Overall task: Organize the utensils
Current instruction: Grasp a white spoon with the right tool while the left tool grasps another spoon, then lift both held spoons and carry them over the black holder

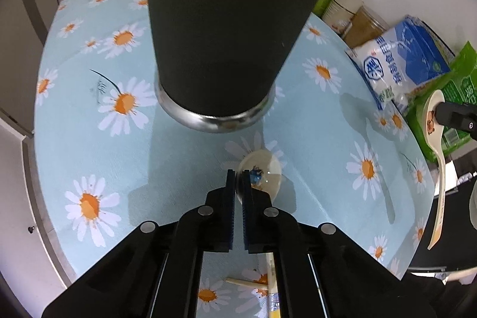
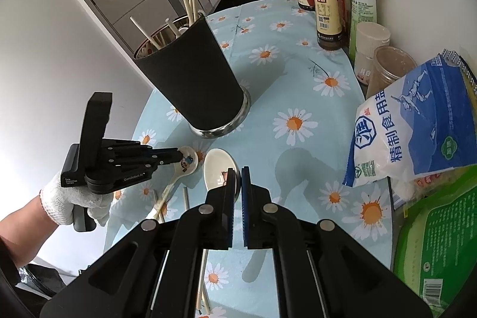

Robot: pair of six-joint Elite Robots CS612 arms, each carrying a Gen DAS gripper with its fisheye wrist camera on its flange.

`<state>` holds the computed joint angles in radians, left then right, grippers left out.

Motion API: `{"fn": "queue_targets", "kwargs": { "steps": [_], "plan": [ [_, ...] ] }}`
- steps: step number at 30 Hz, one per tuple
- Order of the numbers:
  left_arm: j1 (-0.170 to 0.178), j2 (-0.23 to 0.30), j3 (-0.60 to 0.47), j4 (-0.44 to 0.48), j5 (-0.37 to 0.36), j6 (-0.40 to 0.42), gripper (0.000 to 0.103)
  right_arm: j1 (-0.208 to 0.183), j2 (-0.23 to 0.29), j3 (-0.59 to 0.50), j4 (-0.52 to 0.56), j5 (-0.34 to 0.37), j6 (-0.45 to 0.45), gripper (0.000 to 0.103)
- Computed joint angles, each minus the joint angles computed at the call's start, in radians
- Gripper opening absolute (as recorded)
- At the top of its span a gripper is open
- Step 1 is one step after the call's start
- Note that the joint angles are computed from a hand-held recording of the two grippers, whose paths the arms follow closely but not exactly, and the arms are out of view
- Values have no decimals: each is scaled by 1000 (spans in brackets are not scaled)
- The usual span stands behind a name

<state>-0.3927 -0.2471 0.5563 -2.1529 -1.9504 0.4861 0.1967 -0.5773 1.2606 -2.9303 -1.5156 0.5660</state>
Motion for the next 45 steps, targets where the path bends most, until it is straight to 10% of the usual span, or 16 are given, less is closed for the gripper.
{"fn": "queue_targets", "kwargs": {
  "steps": [27, 45],
  "plan": [
    [30, -165, 318, -412, -88, -288, 2, -10, 63, -123, 11, 79, -132, 5],
    [37, -196, 331, -623, -145, -424, 2, -16, 84, -192, -91, 83, -164, 5]
  ]
}}
